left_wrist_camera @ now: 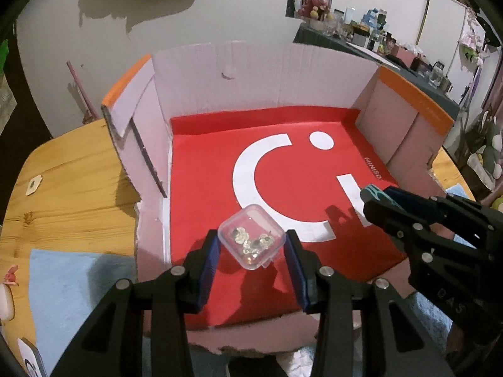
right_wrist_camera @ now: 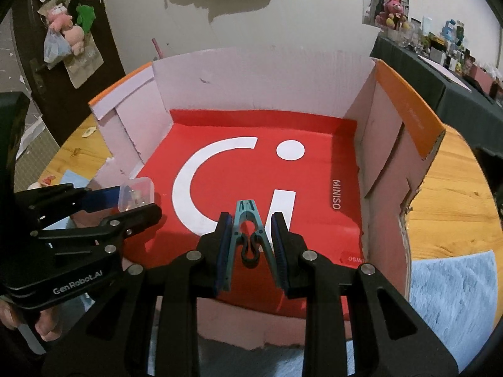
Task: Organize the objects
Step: 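Lower the clothespin into the red box and open the right tool while the left tool releases the coin box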
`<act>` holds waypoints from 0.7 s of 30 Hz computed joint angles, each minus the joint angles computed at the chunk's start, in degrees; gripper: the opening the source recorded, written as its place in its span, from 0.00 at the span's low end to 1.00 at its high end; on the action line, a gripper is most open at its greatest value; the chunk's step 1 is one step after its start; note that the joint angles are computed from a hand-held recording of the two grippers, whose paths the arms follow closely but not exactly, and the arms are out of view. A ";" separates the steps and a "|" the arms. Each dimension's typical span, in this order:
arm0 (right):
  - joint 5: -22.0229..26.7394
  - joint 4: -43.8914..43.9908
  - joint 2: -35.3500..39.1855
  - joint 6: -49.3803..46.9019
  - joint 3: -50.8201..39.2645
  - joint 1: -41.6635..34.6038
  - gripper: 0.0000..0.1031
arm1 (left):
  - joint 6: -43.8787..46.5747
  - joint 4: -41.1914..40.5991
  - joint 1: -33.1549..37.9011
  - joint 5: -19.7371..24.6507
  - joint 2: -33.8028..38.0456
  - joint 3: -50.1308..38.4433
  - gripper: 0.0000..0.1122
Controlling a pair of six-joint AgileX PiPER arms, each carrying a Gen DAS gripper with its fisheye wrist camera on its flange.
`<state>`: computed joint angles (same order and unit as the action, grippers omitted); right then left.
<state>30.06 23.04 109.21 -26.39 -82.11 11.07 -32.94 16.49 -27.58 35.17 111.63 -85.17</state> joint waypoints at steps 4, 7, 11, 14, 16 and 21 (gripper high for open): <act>1.13 -3.49 1.80 3.28 -2.20 0.29 0.24 | 0.13 0.27 -0.01 0.64 0.80 -0.81 0.39; 1.82 -5.39 2.77 4.88 -3.20 0.46 0.24 | 1.05 -0.43 0.10 0.97 1.31 -1.58 0.39; 1.81 -7.48 3.27 6.66 -3.50 0.66 0.24 | 2.29 -1.60 0.14 1.80 2.36 -2.90 0.39; 2.18 -8.38 3.82 7.65 -4.08 0.65 0.24 | 3.61 -2.84 0.20 2.24 3.14 -3.56 0.39; 2.79 -8.62 4.29 7.91 -4.59 0.53 0.24 | 4.38 -3.80 0.35 2.49 3.52 -3.88 0.39; 3.85 -9.50 5.33 8.65 -5.51 0.39 0.24 | 4.57 -3.97 0.38 2.37 3.49 -3.66 0.39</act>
<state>33.91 13.54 114.54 -17.75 -87.62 11.46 -28.36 12.52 -27.20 37.54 115.13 -88.83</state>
